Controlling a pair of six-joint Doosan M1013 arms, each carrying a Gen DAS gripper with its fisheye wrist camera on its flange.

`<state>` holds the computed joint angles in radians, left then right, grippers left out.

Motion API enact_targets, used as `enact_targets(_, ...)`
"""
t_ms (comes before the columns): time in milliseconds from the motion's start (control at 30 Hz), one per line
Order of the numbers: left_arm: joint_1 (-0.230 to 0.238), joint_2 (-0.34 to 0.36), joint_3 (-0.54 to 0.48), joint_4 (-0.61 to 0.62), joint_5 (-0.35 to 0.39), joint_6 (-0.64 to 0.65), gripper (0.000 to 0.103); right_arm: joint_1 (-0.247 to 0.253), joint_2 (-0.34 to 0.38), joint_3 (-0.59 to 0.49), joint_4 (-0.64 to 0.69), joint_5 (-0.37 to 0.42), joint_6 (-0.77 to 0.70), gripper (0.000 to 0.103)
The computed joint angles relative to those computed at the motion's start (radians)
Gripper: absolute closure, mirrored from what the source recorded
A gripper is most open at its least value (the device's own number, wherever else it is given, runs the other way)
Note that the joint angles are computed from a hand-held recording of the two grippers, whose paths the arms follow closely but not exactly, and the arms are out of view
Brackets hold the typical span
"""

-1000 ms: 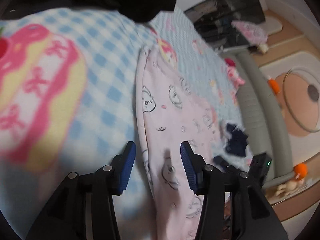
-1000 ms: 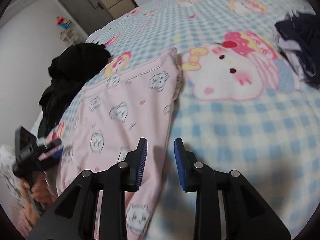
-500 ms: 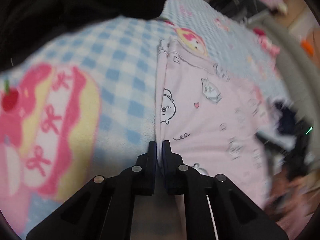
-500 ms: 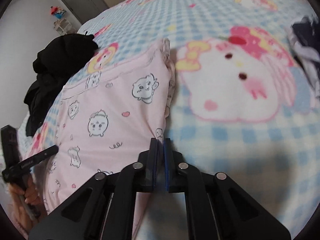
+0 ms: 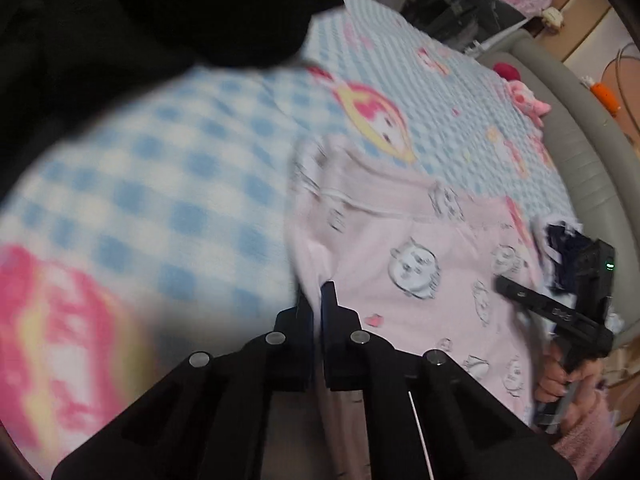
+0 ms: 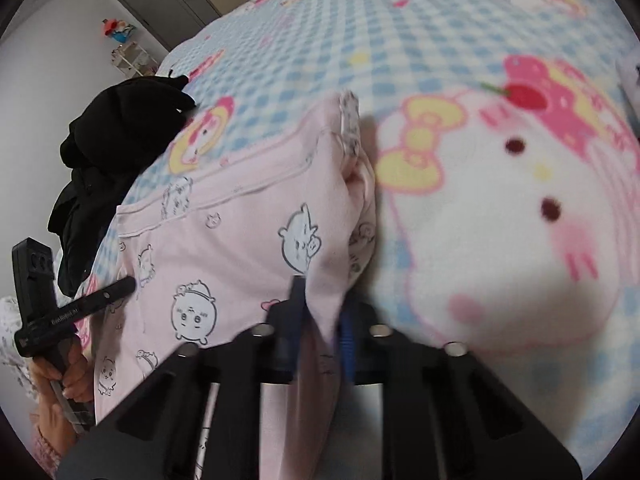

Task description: Fold clothes

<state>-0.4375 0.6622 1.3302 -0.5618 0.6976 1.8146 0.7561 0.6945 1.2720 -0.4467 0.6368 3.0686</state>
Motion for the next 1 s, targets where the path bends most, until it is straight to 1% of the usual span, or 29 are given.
enact_targets(33, 0.003, -0.005, 0.004, 0.033, -0.016, -0.026, 0.103, 0.003, -0.005, 0.005, -0.027, 0.007, 0.020, 0.095)
enact_targets(100, 0.010, -0.014, 0.012, 0.090, -0.049, -0.070, 0.102, 0.005, -0.016, 0.018, -0.064, 0.020, 0.060, 0.095)
enact_targets(133, 0.018, -0.016, 0.014, 0.057, -0.054, -0.058, 0.102, 0.005, -0.022, 0.026, -0.076, 0.025, 0.080, 0.094)
enact_targets(167, 0.030, -0.014, 0.011, -0.029, -0.042, -0.024, 0.102, 0.004, -0.028, 0.035, -0.086, 0.030, 0.100, 0.091)
enact_targets(200, 0.044, -0.012, 0.012, -0.149, -0.029, 0.058, 0.101, -0.001, -0.035, 0.048, -0.073, 0.010, 0.093, 0.086)
enact_targets(233, 0.050, -0.010, 0.009, -0.235, -0.014, 0.132, 0.093, -0.003, -0.040, 0.054, -0.071, -0.001, 0.087, 0.074)
enact_targets(267, 0.050, -0.007, 0.003, -0.275, -0.007, 0.179, 0.067, -0.006, -0.044, 0.060, -0.069, -0.011, 0.081, 0.067)
enact_targets(300, 0.047, -0.002, -0.007, -0.302, -0.007, 0.214, 0.052, -0.009, -0.044, 0.057, -0.080, -0.014, 0.080, 0.064)
enact_targets(333, 0.043, 0.005, -0.018, -0.327, -0.008, 0.250, 0.043, -0.012, -0.044, 0.053, -0.091, -0.017, 0.079, 0.057)
enact_targets(367, 0.037, 0.013, -0.034, -0.321, -0.005, 0.256, 0.043, -0.016, -0.041, 0.046, -0.089, -0.013, 0.073, 0.052)
enact_targets(400, 0.029, 0.024, -0.055, -0.281, -0.001, 0.232, 0.043, -0.021, -0.034, 0.033, -0.089, -0.006, 0.071, 0.052)
enact_targets(433, 0.020, 0.036, -0.076, -0.229, 0.007, 0.200, 0.045, -0.032, -0.026, 0.025, -0.059, -0.023, 0.044, 0.049)
enact_targets(467, 0.011, 0.049, -0.097, -0.166, 0.020, 0.160, 0.063, -0.042, -0.018, 0.016, -0.025, -0.038, 0.013, 0.041)
enact_targets(533, -0.008, 0.074, -0.132, -0.026, 0.033, 0.068, 0.092, -0.068, 0.011, -0.011, 0.129, -0.057, -0.121, 0.041)
enact_targets(567, -0.011, 0.073, -0.127, -0.014, 0.015, 0.068, 0.095, -0.072, 0.017, -0.025, 0.144, -0.039, -0.145, 0.054)
enact_targets(600, -0.014, 0.068, -0.118, -0.007, -0.006, 0.071, 0.095, -0.073, 0.023, -0.036, 0.142, -0.025, -0.152, 0.068)
enact_targets(633, -0.015, 0.060, -0.111, -0.002, -0.023, 0.077, 0.095, -0.071, 0.011, -0.025, 0.106, -0.059, -0.129, 0.090)
enact_targets(667, -0.014, 0.055, -0.110, -0.002, -0.030, 0.084, 0.095, -0.065, 0.003, -0.022, 0.053, -0.063, -0.102, 0.093)
enact_targets(733, -0.009, 0.049, -0.110, -0.023, -0.039, 0.110, 0.095, -0.052, -0.012, -0.017, -0.052, -0.068, -0.047, 0.095)
enact_targets(1000, 0.001, 0.065, -0.147, -0.098, -0.034, 0.152, 0.095, -0.049, -0.010, -0.019, -0.167, -0.057, 0.094, 0.096)
